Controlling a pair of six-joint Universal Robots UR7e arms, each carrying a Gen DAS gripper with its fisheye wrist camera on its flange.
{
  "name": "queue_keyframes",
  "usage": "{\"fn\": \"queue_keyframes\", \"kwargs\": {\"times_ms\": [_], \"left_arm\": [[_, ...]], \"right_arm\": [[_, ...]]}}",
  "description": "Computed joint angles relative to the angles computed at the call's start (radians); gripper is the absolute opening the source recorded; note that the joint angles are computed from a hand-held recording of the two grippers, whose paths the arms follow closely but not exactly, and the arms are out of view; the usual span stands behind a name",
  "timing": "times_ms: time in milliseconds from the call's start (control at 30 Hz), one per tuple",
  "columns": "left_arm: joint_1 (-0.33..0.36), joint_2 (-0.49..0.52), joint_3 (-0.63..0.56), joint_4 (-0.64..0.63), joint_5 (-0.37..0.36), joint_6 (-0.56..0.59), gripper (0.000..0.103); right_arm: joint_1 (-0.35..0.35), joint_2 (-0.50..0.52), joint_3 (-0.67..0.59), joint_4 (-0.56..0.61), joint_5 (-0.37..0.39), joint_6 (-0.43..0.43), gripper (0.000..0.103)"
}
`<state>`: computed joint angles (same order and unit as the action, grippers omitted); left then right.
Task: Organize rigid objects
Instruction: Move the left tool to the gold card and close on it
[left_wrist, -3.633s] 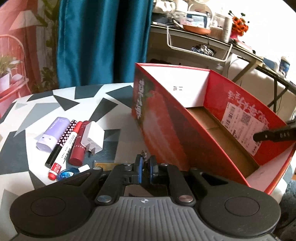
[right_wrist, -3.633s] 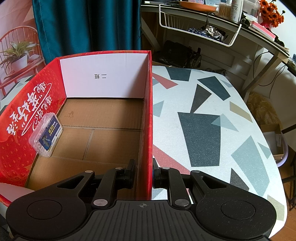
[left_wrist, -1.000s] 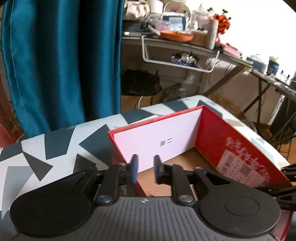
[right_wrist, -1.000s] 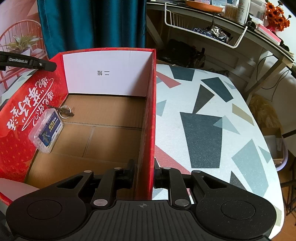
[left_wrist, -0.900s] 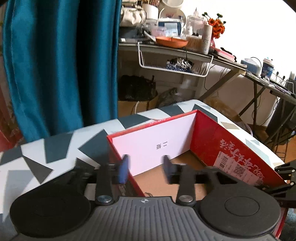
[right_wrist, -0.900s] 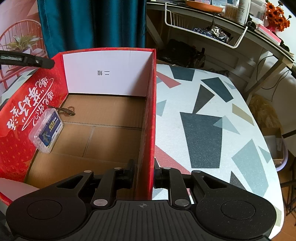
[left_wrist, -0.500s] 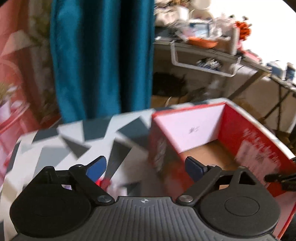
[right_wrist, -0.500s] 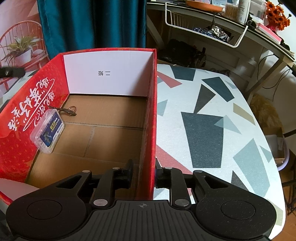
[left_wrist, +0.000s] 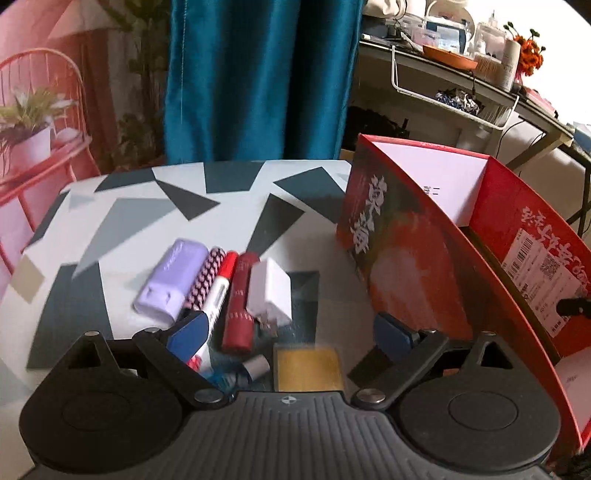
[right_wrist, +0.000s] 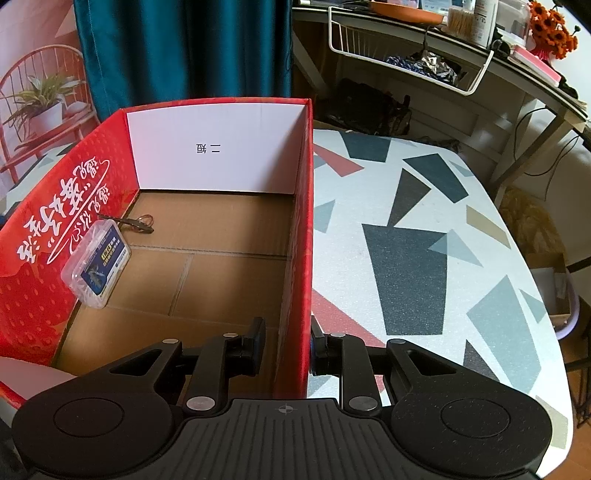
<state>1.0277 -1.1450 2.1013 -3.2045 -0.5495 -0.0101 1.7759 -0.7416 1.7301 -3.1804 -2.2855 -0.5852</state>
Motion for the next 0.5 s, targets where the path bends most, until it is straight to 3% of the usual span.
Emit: {"fn": "queue_keyframes", "kwargs": {"times_ms": [133, 200, 367, 500], "left_arm": [[-0.006, 0.006, 0.048, -0.088, -0.016, 0.007, 0.09], [-0.003, 0.008, 0.064, -0.087, -0.042, -0.008, 0.077], [0.016, 0.014, 0.073, -0.053, -0.085, -0.063, 0.069], [0.022, 0.028, 0.066, -0.009, -0.055, -0.094, 0.069]], "right_arm": [[-0.002, -0.003, 0.005, -0.009, 0.006, -0.001, 0.022], [-0.003, -0.004, 0.007, -0.012, 0.007, -0.002, 0.022], [-0.002, -0.004, 0.007, -0.011, 0.005, -0.008, 0.022], [-0.003, -0.004, 0.007, -0.013, 0.006, -0.005, 0.022]]}}
